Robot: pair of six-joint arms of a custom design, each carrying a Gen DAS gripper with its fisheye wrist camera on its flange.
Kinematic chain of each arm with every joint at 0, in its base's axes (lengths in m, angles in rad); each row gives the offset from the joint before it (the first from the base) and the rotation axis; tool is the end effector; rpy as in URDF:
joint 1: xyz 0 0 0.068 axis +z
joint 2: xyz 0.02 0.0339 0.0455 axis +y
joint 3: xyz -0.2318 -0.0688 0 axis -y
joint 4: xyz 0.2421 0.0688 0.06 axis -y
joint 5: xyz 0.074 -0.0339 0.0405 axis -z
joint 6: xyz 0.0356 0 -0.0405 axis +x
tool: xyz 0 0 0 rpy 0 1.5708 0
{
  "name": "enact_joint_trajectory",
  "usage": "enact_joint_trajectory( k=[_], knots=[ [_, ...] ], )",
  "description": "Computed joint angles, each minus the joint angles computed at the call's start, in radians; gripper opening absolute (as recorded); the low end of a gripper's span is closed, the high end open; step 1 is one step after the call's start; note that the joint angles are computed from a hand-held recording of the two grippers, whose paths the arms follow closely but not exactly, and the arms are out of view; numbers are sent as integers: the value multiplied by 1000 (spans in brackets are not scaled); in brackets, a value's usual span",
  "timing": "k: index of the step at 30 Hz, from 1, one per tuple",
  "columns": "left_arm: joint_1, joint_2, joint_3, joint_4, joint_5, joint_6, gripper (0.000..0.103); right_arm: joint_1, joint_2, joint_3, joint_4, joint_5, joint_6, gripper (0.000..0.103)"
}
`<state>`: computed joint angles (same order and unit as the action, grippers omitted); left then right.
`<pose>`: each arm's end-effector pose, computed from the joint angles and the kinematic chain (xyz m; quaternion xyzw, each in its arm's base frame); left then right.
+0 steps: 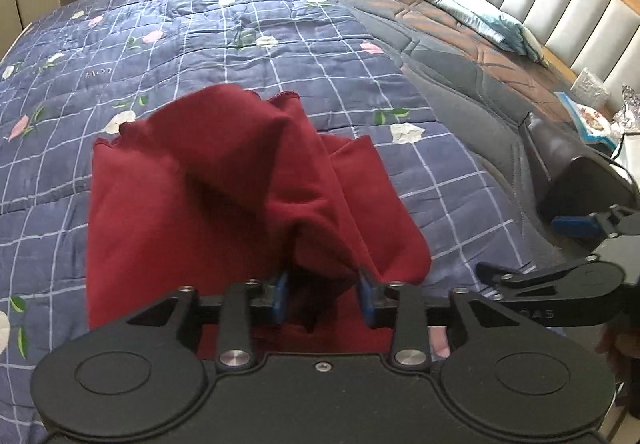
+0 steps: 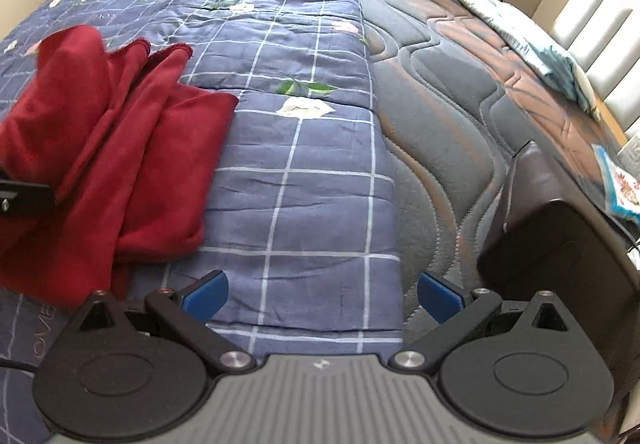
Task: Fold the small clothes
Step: 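Lift the held side and fold it over the sweater with the left gripper, then open the left gripper to release the folded side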
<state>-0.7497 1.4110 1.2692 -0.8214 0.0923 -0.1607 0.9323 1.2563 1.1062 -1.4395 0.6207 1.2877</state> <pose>0.2128 -0.2026 0.2777 0.2899 0.9081 -0.1709 0.2490 0.1327 0.1440 0.2541 0.1655 0.9377 -0.1438 0.2695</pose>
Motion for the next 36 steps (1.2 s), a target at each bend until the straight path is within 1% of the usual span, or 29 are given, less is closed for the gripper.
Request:
enact_joint_trajectory(
  k=[1,2,3,5,6,7,8,11,12,14,18,20,22,24,27,28,29,30,33,34,35,36],
  knots=[
    [1,-4,3,-3,6,-8,48,-8,-6,0,12,1,-7,103],
    [4,-11,3,-4,13,-17,60,-17,-11,3,22,5,-14,103],
    [5,-14,7,-5,18,-29,66,-22,-14,9,28,10,-19,103],
    [11,-33,5,-8,25,-52,71,-50,-33,9,63,21,-50,103],
    [16,-43,5,-17,23,-64,77,-61,-45,9,83,26,-62,103],
    [16,-52,6,-30,1,-83,81,-75,-61,7,110,27,-79,103],
    [17,-61,5,-41,-30,-106,88,-92,-78,2,146,24,-103,103],
    [52,-85,-10,-61,-84,-160,91,-144,-151,-40,299,-27,-176,103],
    [69,-87,-10,-72,-101,-176,94,-165,-172,-57,357,-57,-196,103],
    [111,-93,-18,-86,-139,-209,95,-203,-195,-90,465,-126,-226,103],
    [220,-86,-22,-96,-157,-227,98,-251,-133,-111,624,-214,-270,103],
    [269,-77,-19,-100,-167,-219,99,-254,-66,-84,655,-242,-283,103],
    [312,-60,-18,-97,-178,-220,101,-264,1,-35,630,-281,-279,103],
    [348,-39,-18,-94,-166,-222,102,-270,40,-1,595,-315,-218,103],
    [398,22,16,-128,-93,-215,102,-277,-38,-72,645,-328,-84,102],
    [410,31,17,-131,-68,-214,102,-281,-77,-105,665,-324,-57,99],
    [413,31,11,-127,-56,-217,102,-284,-99,-121,672,-320,-40,94],
    [414,27,2,-124,-50,-222,102,-287,-114,-130,669,-318,-33,91],
    [408,17,-14,-122,-45,-231,102,-287,-129,-132,661,-317,-43,81],
    [407,18,-17,-117,-40,-232,102,-285,-130,-133,665,-318,-50,70],
    [407,16,-21,-115,-36,-232,102,-284,-128,-132,667,-322,-55,50],
    [408,14,-22,-116,-31,-231,102,-285,-120,-127,664,-335,-56,42]
  ],
)
